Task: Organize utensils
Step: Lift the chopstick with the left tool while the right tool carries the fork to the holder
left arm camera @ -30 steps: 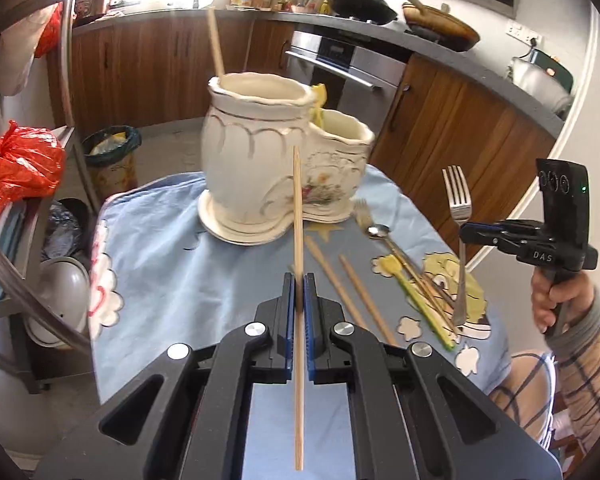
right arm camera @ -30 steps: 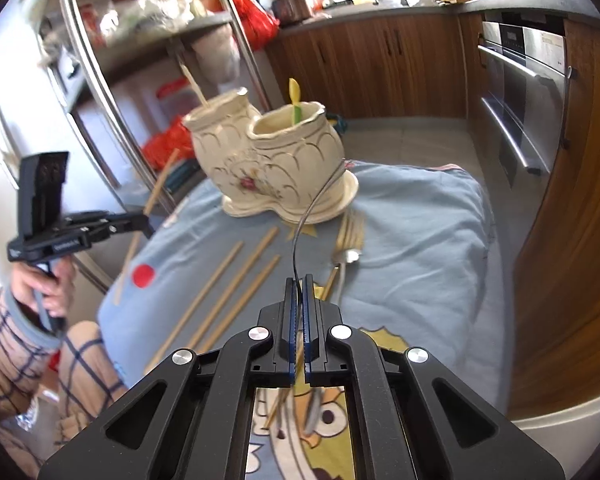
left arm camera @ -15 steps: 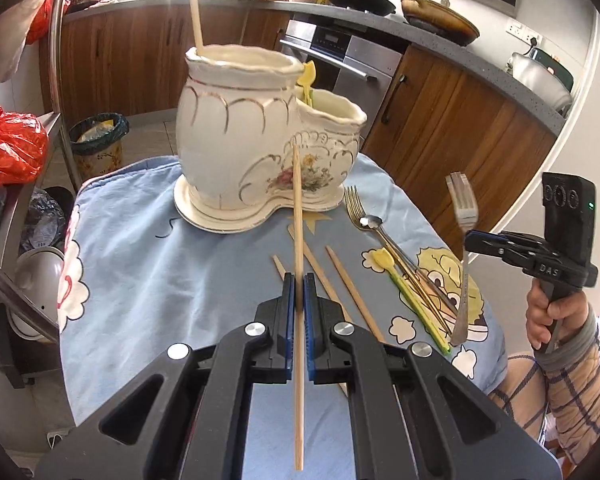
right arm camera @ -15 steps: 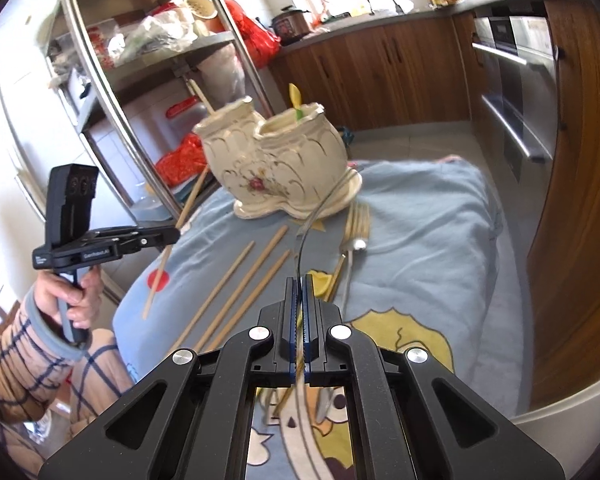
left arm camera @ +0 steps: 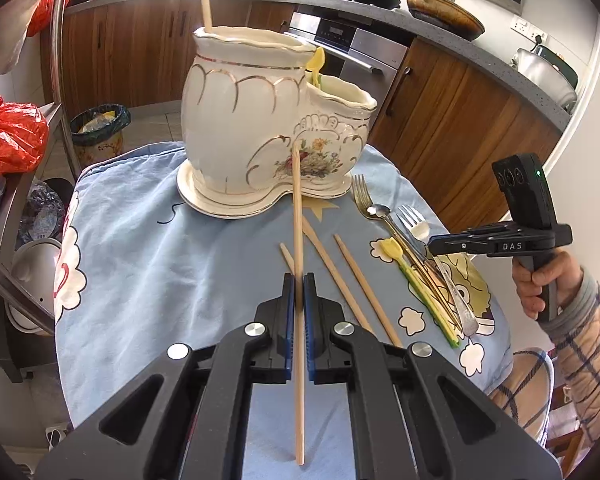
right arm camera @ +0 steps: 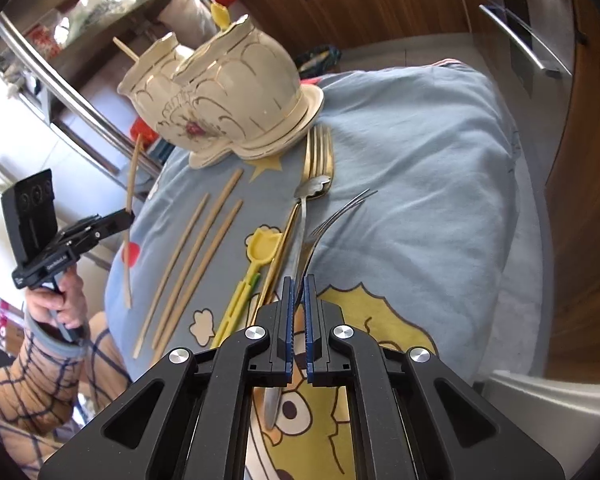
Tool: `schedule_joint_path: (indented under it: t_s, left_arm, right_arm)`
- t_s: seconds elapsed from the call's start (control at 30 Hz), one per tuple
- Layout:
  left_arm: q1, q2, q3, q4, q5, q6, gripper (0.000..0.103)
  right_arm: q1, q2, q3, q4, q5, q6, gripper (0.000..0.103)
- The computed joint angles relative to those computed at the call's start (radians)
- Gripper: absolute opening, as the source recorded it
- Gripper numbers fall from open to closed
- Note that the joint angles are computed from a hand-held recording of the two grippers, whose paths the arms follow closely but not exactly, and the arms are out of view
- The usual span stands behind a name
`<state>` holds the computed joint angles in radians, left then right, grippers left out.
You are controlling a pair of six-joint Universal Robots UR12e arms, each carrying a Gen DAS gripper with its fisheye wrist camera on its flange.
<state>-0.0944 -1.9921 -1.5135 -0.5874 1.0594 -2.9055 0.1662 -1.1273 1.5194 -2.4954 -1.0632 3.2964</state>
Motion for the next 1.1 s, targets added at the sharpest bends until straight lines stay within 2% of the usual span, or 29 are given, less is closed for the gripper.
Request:
schedule_joint_path:
  t_s: [0.07, 0.17, 0.27, 0.43, 0.5, 0.77, 0.9, 1.1]
  left_arm:
    - [0.001, -0.003, 0.002, -0.005, 0.002, 0.000, 0.004]
    - [0.002, -0.003, 0.002, -0.004, -0.002, -0.001, 0.004]
    - [0.006, -0.002, -0.002, 0.002, -0.013, -0.006, 0.004]
    - [0.015, 0.002, -0.001, 0.024, -0.033, -0.021, 0.004]
    - [0.019, 0.004, -0.003, 0.044, -0.045, -0.031, 0.004]
    - [0.026, 0.014, -0.007, 0.155, -0.079, -0.085, 0.004]
    - [0.018, 0.015, -0.001, 0.220, -0.074, -0.105, 0.004]
    - [0.002, 0.010, 0.013, 0.328, -0.038, -0.134, 0.004]
  right_arm:
    - [0.012, 0.011, -0.042, 0.092, -0.044, -0.032, 0.008]
    - [0.026, 0.026, -0.083, 0.146, -0.081, -0.059, 0.009]
    - [0.039, 0.026, -0.091, 0.149, -0.113, -0.073, 0.007]
    - [0.037, 0.015, -0.072, 0.097, -0.094, -0.064, 0.005]
    - [0.032, 0.003, -0.056, 0.060, -0.092, -0.066, 0.004]
    - [0.037, -0.056, 0.038, -0.194, -0.104, -0.041, 0.003]
    - [0.043, -0.068, 0.059, -0.317, -0.134, -0.017, 0.003]
    - [0.055, -0.059, 0.037, -0.459, -0.203, -0.006, 0.003]
